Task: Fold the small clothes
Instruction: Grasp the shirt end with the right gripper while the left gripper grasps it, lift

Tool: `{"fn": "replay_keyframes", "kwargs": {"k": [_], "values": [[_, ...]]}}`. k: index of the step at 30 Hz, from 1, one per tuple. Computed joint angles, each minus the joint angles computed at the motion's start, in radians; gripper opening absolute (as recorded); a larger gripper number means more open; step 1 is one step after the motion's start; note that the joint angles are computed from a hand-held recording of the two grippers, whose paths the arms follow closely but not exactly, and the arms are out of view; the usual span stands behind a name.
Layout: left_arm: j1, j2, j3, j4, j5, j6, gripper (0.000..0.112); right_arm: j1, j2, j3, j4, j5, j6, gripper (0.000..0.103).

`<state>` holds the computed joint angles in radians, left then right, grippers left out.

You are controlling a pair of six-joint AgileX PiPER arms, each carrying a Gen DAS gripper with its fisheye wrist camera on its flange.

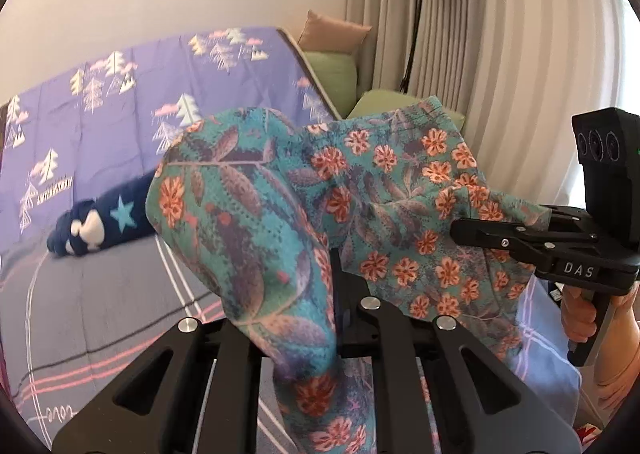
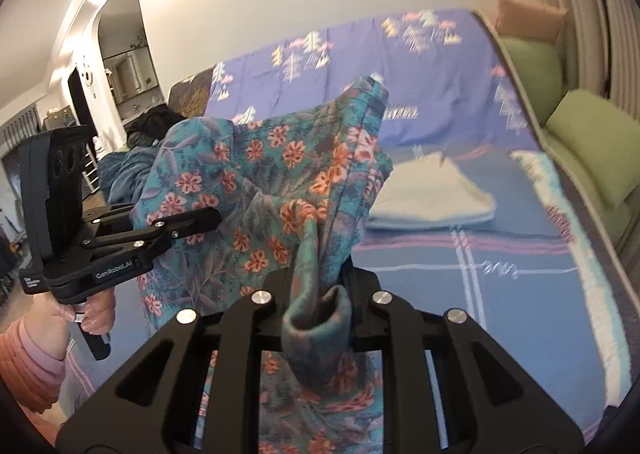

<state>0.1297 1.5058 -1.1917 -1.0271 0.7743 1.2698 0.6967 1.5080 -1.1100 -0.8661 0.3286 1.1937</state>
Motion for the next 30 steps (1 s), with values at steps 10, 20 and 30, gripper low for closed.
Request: {"fn": "replay_keyframes", "kwargs": {"k": [10,20,30], "values": [[-0.078,-0.014,-0.088,0.050,-0.029,-0.054,0.011,0.011,-0.059,-0.015,-0.154,0.086,0.110,0.016],[-0.176,0.064,-0.247,0.164,-0.051,-0.208,0.011,-0.096,-0.042,-0.093,-0.024,0.068,-0.061,0.016],[-0.246,0.243,-0.556,0.310,-0.012,-0.373,0.011,-0.234,0.068,-0.297,0.247,0.068,-0.360,0.016]]}}
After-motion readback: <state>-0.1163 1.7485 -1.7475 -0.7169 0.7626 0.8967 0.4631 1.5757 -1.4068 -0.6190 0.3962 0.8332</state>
